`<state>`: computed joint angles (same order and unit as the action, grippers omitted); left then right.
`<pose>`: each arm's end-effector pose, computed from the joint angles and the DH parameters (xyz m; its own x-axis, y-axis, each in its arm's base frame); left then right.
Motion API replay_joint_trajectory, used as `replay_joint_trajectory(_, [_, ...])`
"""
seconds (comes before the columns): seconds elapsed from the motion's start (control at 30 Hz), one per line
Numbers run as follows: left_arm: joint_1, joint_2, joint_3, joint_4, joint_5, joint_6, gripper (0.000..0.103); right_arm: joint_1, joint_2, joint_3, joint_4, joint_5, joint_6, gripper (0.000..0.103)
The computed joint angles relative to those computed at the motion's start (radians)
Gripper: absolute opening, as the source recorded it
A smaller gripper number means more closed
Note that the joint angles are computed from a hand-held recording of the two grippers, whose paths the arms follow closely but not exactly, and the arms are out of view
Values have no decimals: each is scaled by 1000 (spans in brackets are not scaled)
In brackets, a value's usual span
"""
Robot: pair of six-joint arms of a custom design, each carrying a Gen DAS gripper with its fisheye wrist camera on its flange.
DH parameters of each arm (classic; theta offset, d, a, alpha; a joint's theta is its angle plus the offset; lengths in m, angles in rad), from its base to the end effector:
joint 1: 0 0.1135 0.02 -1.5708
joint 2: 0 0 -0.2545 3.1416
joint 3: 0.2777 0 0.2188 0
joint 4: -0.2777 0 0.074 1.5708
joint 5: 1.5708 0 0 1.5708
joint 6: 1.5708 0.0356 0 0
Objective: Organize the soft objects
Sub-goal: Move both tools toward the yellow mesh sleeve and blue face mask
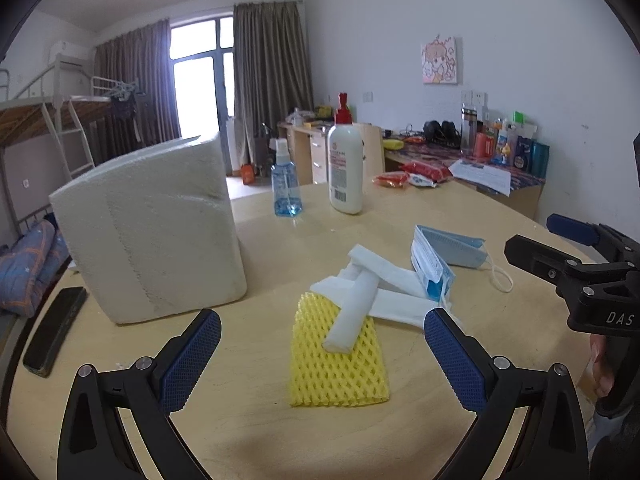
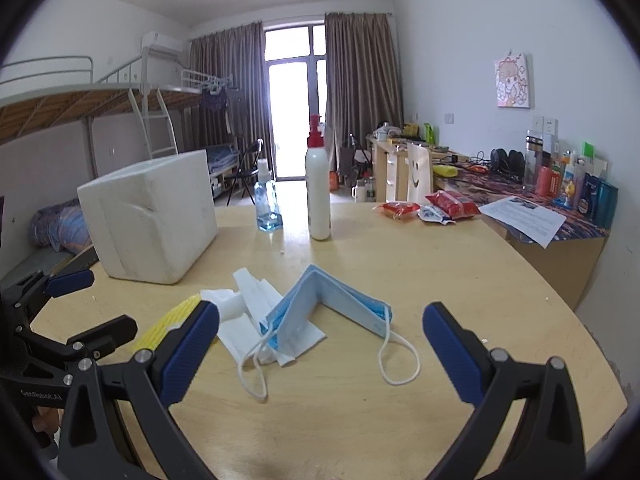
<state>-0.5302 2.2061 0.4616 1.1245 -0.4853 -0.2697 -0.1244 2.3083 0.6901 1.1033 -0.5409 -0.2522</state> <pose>0.2496 -0.1271 0.0394 -0.5151 0.0287 -0.8567 -0.0181 0.9989 0.0444 0.3318 -0.0230 0.0374 -0.3888 -0.1670 -0.9061 -0.4495 0.8928 0.0284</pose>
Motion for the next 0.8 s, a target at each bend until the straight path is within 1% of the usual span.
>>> replay_joint_trajectory(0.13, [29, 1, 55, -106, 46, -21, 102, 4, 7, 60, -96, -3, -12, 103])
replay_joint_trajectory(0.2, [41, 3, 74, -144, 59, -34, 102, 4, 11, 106, -178, -3, -21, 103])
replay_joint_trajectory(0.27, [54, 5, 109, -212, 65, -58, 102, 2, 17, 137, -225, -5, -29, 103])
replay_joint_trajectory(0.33, [65, 8, 131, -253, 83, -72, 102, 3, 22, 165, -268, -5, -36, 103])
replay_joint_trajectory(0.6, [75, 23, 191, -369, 105, -88, 102, 7, 49, 289, -455, 21, -72, 103])
replay_joint_trajectory(0.63, [76, 27, 202, -385, 107, -93, 102, 3, 55, 310, -485, 10, -77, 103])
replay_joint_trajectory(0.7, [84, 27, 217, -411, 117, -93, 102, -8, 69, 381, -591, -15, -90, 103])
replay_joint_trajectory(0.8, [89, 38, 237, -439, 115, -96, 102, -13, 81, 450, -673, -9, -87, 103])
